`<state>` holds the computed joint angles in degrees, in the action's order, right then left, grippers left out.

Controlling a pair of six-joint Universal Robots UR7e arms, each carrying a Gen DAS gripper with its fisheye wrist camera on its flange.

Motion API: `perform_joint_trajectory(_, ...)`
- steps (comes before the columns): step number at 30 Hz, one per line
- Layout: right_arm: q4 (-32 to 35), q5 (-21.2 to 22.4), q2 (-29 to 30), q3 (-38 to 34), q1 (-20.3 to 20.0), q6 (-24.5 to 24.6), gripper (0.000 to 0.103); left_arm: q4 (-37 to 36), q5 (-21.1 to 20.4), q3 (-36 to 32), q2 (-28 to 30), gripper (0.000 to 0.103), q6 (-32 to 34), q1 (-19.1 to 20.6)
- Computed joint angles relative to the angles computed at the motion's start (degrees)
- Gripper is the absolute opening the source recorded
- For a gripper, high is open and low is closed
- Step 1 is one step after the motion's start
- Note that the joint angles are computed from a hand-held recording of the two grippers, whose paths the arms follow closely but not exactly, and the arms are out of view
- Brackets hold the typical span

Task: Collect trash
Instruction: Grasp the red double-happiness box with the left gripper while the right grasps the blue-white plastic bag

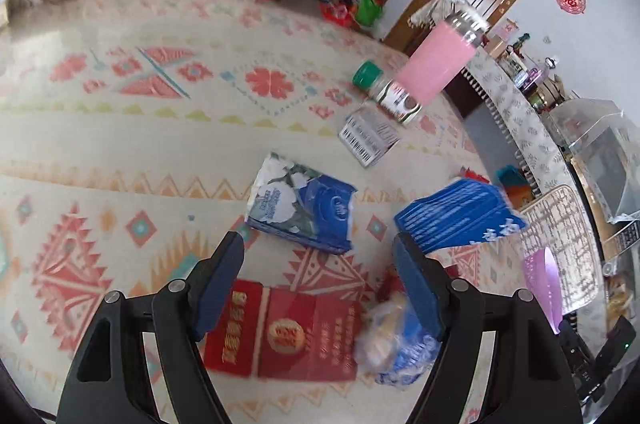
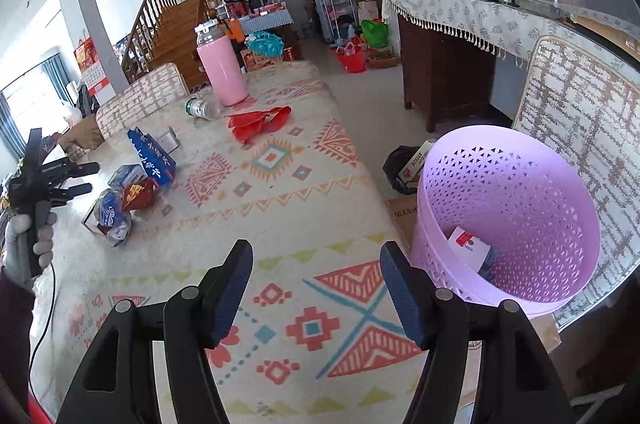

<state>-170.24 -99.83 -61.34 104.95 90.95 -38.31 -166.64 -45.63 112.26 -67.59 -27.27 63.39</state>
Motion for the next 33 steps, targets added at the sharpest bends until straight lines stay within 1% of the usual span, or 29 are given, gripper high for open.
perform_joint_trajectory(3, 0.0, -0.5, 0.4, -0.2, 0.3, 0.4, 0.071, 0.5, -2.1, -0.7, 0.3, 0.076, 0.8, 1.3)
perform_joint_trajectory(5, 0.1, -1.0, 0.9, -0.4, 0.6, 0.5, 0.071, 0.9, -6.7, -0.8, -0.2, 0.076, 1.6, 2.7)
perform_joint_trajectory(7, 0.5, -1.3, 1.3, -0.6, 0.9, 0.8, 0.071, 1.3, -9.8, -0.1, -1.0, 0.076, 2.7, 3.0)
perform_joint_trajectory(8, 0.9, -1.3, 1.5, -0.7, 1.1, 0.9, 0.071, 2.2, -12.4, 0.5, -1.7, 0.076, 3.3, 3.2)
perform_joint_trajectory(9, 1.1, -1.3, 1.7, -0.8, 1.2, 1.1, 0.071, 3.0, -14.2, 1.0, -2.2, 0.076, 3.6, 3.1)
perform_joint_trajectory(12, 1.4, -1.3, 2.1, -0.7, 1.6, 1.3, 0.071, 4.2, -17.5, 4.1, -3.7, 0.076, 5.1, 1.5)
perform_joint_trajectory(13, 1.6, -1.1, 2.3, -0.7, 1.8, 1.4, 0.071, 4.8, -18.4, 5.2, -4.2, 0.076, 5.5, 0.8)
perform_joint_trajectory(14, 1.7, -1.0, 2.4, -0.7, 1.9, 1.4, 0.071, 5.5, -18.4, 6.0, -4.5, 0.076, 5.7, 0.0)
perform_joint_trajectory(15, 1.9, -1.0, 2.5, -0.7, 2.0, 1.4, 0.071, 6.1, -17.6, 6.8, -4.5, 0.076, 5.8, -0.9)
perform_joint_trajectory(16, 2.1, -0.9, 2.7, -0.7, 2.1, 1.3, 0.072, 7.0, -15.9, 7.6, -4.3, 0.076, 5.7, -2.2)
perform_joint_trajectory(17, 2.1, -0.9, 2.9, -0.7, 2.3, 1.3, 0.072, 8.2, -12.9, 8.2, -3.8, 0.076, 5.3, -4.0)
perform_joint_trajectory(21, 3.2, -1.0, 3.8, -0.6, 3.0, 1.1, 0.072, 11.1, -5.1, 8.4, -1.5, 0.076, 3.4, -7.3)
perform_joint_trajectory(23, 3.5, -0.6, 3.9, -0.3, 3.3, 1.0, 0.072, 11.4, -1.8, 8.7, -0.4, 0.076, 1.5, -8.7)
perform_joint_trajectory(25, 3.4, -0.3, 3.8, 0.3, 3.8, 0.7, 0.072, 12.1, 0.4, 8.8, 0.1, 0.076, -0.5, -9.3)
perform_joint_trajectory(27, 3.3, -0.1, 3.8, 0.7, 4.3, 0.3, 0.072, 14.4, 3.1, 9.3, 0.1, 0.076, -4.6, -10.4)
perform_joint_trajectory(28, 3.2, -0.1, 3.9, 0.8, 4.5, 0.0, 0.072, 16.4, 4.9, 9.4, 0.1, 0.069, -7.4, -11.0)
perform_joint_trajectory(29, 3.1, -0.1, 4.1, 0.8, 4.8, -0.3, 0.072, 18.3, 6.4, 9.8, -0.4, 0.056, -9.8, -11.5)
perform_joint_trajectory(30, 3.1, -0.1, 4.3, 0.9, 5.2, -0.6, 0.072, 21.2, 7.9, 9.7, -0.6, 0.056, -12.9, -12.0)
perform_joint_trajectory(33, 3.6, 0.4, 5.1, 0.6, 5.9, -1.1, 0.072, 20.5, 8.1, 11.1, -2.0, 0.056, -18.2, -12.3)
